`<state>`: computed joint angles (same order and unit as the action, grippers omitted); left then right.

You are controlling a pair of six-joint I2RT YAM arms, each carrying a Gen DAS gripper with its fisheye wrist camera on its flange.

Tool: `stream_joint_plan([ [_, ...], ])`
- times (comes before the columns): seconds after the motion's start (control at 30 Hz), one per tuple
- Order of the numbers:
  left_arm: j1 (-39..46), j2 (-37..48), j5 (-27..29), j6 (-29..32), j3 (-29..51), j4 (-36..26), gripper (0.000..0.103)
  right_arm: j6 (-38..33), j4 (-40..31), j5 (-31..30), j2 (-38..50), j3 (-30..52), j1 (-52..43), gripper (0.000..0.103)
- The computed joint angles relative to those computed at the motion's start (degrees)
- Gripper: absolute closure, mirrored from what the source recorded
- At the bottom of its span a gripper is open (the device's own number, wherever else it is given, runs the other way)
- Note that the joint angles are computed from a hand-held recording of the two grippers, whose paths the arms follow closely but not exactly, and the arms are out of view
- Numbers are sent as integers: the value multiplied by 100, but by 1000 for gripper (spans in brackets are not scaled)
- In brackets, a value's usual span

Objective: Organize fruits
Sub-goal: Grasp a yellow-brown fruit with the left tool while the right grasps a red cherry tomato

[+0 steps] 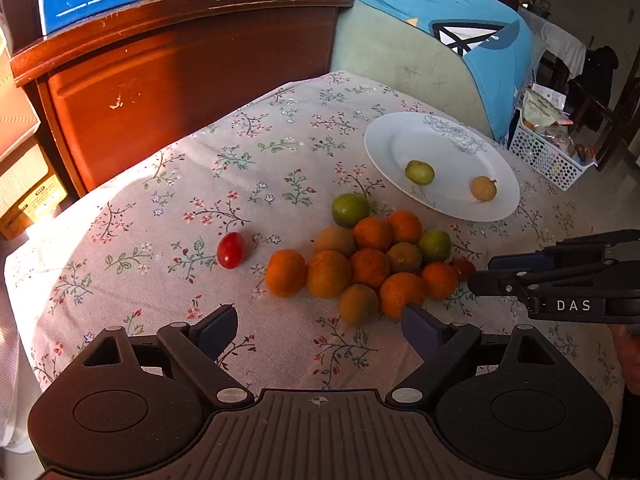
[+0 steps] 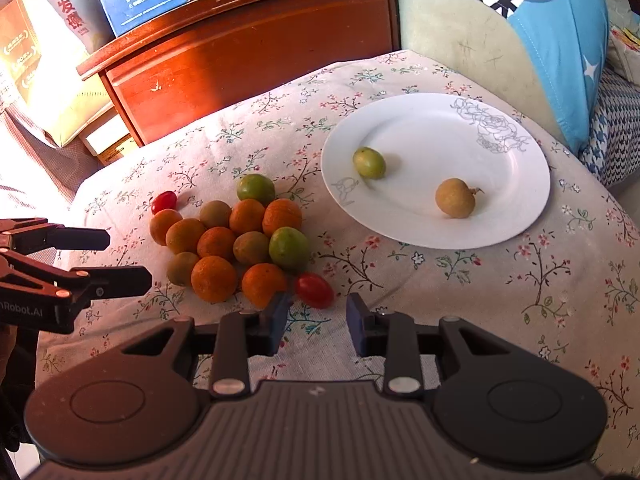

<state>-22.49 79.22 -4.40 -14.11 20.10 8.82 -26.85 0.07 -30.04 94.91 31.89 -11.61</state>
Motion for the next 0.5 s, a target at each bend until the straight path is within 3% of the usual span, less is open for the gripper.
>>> stream_joint_plan([
  [0.2, -200, 286, 66, 170, -46, 386, 18, 81, 261, 130, 211, 25, 156, 71],
  [0.27, -180, 396, 199, 212, -24, 494, 30, 116, 326, 140, 259, 43, 161, 71],
  [0.5, -285, 862, 152, 348, 69, 855, 54, 138, 479, 180, 398, 56, 245, 80],
])
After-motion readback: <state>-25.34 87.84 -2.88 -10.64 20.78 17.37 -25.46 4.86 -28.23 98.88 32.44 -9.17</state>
